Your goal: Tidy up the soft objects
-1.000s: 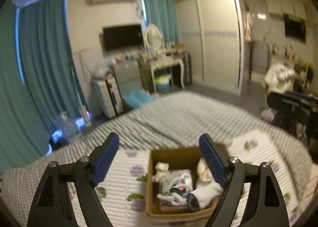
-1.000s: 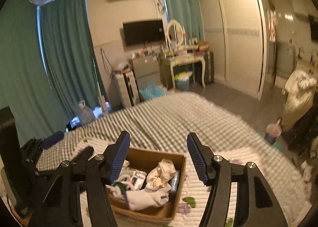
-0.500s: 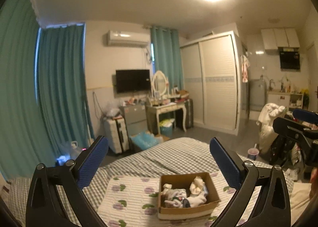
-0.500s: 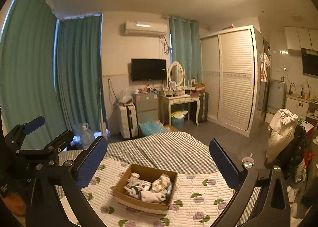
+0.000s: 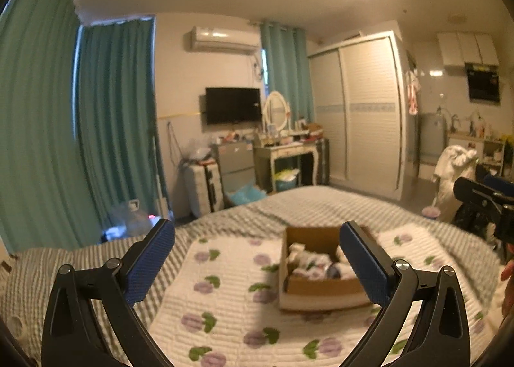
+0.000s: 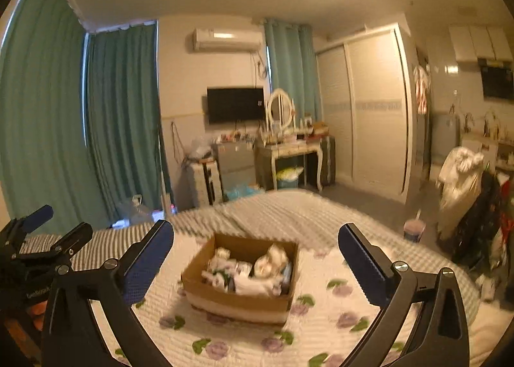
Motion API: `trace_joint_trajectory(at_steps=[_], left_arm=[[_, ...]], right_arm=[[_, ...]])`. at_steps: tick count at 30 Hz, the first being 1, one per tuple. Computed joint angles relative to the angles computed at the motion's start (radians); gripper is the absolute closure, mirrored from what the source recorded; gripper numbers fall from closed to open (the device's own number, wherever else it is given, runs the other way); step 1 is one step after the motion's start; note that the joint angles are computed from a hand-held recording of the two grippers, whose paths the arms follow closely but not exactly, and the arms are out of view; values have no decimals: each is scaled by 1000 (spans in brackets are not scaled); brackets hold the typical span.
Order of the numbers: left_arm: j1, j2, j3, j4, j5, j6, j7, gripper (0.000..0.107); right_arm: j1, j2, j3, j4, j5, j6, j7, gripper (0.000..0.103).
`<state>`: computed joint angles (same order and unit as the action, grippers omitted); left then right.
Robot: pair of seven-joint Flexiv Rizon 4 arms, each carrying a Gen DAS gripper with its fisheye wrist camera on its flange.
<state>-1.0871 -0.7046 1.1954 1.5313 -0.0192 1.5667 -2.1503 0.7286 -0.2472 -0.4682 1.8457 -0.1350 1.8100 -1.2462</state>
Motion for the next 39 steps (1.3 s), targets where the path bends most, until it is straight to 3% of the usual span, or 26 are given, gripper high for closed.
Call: trace_joint_trajectory(at_steps=[3, 6, 12, 16, 27, 39], left_arm=[[59, 12, -80, 0, 15, 5, 11, 4], [54, -19, -60, 2, 24, 37, -6, 4], [90, 16, -146, 30, -9, 61, 59, 4], [87, 8, -145, 35, -35, 51, 75, 4], [91, 18, -159, 38, -28, 29, 66, 4], [125, 49, -198, 23, 59, 14, 10, 4]], right_arm=[[107, -56, -124, 22, 61, 28, -26, 0], [102, -97, -111, 28, 98, 30, -31, 0], [144, -118, -158, 43, 142, 10, -35, 0], [163, -113, -181, 47, 141, 17, -35, 0], [129, -103, -139, 44, 138, 20, -49, 0], [126, -103, -140, 44, 123, 9, -31, 0]])
